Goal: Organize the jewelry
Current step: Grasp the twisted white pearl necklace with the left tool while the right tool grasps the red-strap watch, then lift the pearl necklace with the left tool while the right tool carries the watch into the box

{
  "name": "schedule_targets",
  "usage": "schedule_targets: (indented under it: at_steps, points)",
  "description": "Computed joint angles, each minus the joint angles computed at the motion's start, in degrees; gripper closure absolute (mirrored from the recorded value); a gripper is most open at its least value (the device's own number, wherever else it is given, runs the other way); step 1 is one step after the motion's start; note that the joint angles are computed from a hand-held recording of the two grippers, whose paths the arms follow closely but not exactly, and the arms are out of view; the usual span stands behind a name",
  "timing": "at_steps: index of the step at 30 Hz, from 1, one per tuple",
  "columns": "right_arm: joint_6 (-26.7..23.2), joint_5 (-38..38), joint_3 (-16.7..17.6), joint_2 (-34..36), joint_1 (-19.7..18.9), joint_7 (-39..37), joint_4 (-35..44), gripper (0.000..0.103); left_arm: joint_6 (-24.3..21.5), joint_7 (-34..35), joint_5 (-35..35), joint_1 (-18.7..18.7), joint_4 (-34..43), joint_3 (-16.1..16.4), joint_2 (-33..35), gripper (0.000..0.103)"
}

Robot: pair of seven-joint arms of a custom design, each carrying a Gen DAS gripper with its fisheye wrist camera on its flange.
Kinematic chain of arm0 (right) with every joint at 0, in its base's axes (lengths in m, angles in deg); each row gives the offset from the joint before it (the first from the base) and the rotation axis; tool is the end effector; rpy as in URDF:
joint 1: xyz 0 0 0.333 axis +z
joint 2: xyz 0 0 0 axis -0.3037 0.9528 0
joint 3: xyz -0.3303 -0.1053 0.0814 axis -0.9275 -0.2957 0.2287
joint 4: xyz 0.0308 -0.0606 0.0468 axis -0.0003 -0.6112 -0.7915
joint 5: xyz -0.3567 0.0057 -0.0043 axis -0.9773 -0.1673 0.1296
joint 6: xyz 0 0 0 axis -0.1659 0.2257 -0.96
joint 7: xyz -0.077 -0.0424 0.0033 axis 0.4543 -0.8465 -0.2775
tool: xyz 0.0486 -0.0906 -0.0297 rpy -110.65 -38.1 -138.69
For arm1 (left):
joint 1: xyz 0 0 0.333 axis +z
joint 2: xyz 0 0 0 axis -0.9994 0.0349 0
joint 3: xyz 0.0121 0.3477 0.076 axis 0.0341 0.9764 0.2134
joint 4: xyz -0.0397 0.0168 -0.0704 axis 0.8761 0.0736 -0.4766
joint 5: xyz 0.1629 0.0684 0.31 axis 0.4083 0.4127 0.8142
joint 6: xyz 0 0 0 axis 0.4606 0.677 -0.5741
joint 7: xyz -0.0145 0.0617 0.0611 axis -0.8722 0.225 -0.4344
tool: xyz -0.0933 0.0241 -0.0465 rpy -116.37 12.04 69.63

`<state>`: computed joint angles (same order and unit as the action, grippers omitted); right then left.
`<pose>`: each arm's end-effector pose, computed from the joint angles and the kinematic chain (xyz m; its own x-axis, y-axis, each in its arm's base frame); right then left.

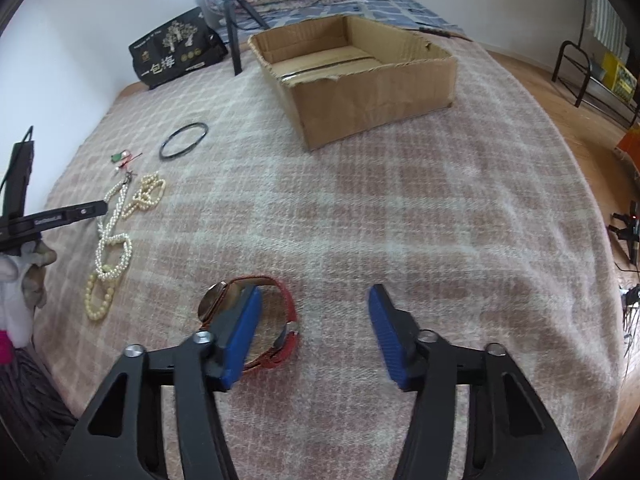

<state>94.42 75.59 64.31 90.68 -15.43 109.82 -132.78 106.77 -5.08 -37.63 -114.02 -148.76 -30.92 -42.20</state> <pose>0.5794 0.0953 0.4054 0.1732 -0.9682 -0.1806 -0.8788 -0.0692 -0.4721 0.6370 -0.3349 0.3602 -0.0570 -0.9792 0.1945 -0.9006 -0.0337 -0.4333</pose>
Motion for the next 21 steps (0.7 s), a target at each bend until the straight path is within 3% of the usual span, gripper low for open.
schedule_targets:
  at_steps: [4,7,12,14,16,21]
  points:
    - [-0.6,-1.6,-0.3,0.7,0.5,0.9,0.6,0.057,1.3,-0.9,0.7,-0.9,0.4,1.1,0.9,0.069]
    - [-1.4,-2.8,-0.4,1.3,1.0,1.4,1.2,0.068,2.0,-1.6,1.5,-1.7,0.7,2.1,1.4,0.07]
    - [-1.4,-12.4,-3.8,2.2,4.6,7.8,1.6,0.07,1.7,-5.4,5.3,-5.1,2.3,6.3,2.5,0.085]
    - [-1.1,-15.8,-4.5,2.5,5.3,10.0,1.7,0.07,2.0,-5.9,5.5,-4.6,2.5,5.8,2.6,0.095]
    - [-1.1,-18.3,-4.9,2.6,5.6,11.9,1.8,0.071,1.8,-6.2,5.2,-4.0,2.7,5.1,2.7,0.096]
    - [-1.2,-22.2,-4.6,2.8,5.9,14.6,2.1,0.09,3.5,-5.8,3.6,-2.4,0.8,3.1,1.3,0.097]
